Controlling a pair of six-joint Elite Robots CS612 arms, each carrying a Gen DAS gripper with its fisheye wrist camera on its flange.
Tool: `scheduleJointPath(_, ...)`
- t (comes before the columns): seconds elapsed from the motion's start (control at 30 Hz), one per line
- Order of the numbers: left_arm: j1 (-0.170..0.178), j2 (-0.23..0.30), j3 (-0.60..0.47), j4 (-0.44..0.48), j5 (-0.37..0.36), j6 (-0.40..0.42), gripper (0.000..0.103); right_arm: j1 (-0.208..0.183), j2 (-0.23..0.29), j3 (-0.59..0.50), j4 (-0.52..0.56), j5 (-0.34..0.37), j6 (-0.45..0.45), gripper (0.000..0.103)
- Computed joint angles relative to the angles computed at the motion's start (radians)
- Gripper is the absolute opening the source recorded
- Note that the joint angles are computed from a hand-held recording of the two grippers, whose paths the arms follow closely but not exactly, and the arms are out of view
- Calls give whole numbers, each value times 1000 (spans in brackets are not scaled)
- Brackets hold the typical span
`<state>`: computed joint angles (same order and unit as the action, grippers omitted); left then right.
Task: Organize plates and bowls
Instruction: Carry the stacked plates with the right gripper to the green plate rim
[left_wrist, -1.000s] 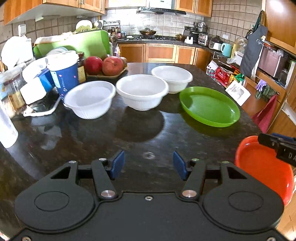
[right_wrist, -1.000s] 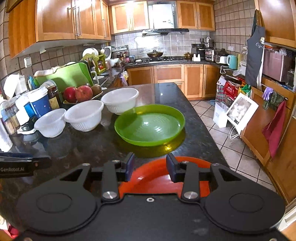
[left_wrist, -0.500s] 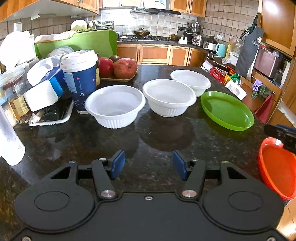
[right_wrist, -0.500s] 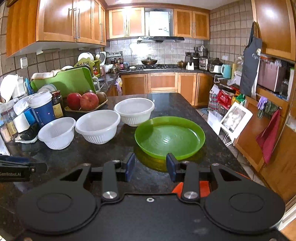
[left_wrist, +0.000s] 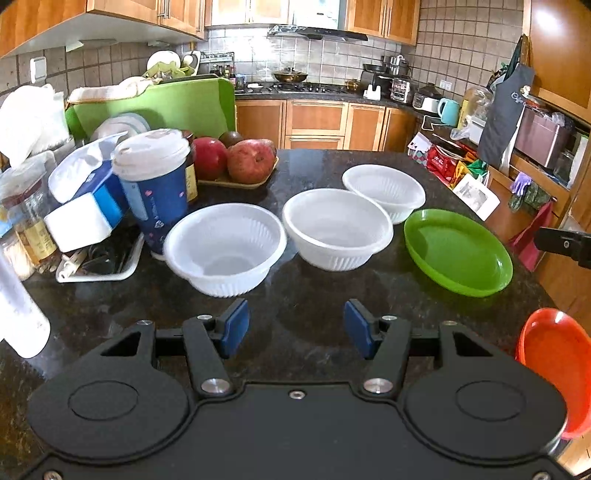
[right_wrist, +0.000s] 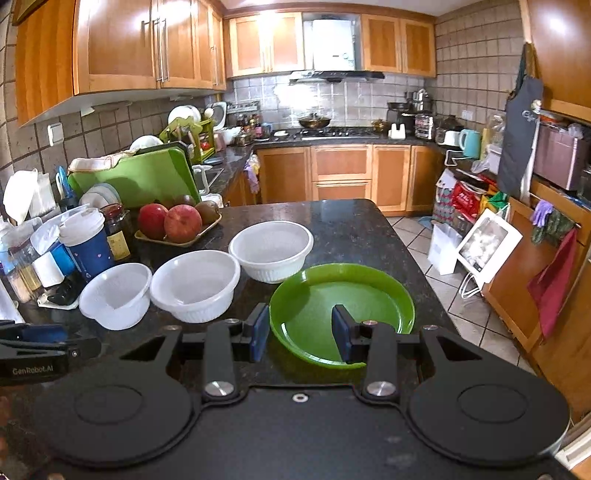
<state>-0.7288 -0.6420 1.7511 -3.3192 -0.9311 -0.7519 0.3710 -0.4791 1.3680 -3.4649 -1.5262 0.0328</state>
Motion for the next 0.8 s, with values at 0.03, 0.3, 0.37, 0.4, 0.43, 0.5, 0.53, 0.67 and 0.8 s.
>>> scheduleJointPath(0.03, 0, 3, -11, 11, 0, -1, 62, -5, 1, -7, 5, 5, -9, 40)
scheduleJointPath(0.3, 14, 42, -138, 122, -51, -28, 62, -49, 40, -111, 95, 13, -104, 40)
scheduleJointPath(0.37, 15, 54, -172, 156, -56, -28, 61, -61, 57, -144, 133, 31, -116, 40)
scheduleJointPath(0.4, 15, 62, -192, 176, -58, -27, 61, -65, 64, -157, 148, 35, -117, 40)
scheduleJointPath(0.43, 17, 69, -212, 200, -62, -28, 61, -70, 74, -174, 170, 45, -118, 40)
scheduleJointPath(0.5, 17, 82, -244, 234, -71, -29, 60, -80, 91, -206, 211, 65, -117, 39)
scheduleJointPath(0.53, 19, 88, -258, 251, -78, -32, 59, -86, 102, -226, 235, 76, -118, 39)
scheduleJointPath(0.67, 27, 113, -323, 327, -118, -41, 54, -97, 140, -299, 325, 105, -118, 39)
scheduleJointPath(0.8, 34, 136, -374, 378, -142, -56, 53, -105, 174, -358, 385, 124, -117, 39)
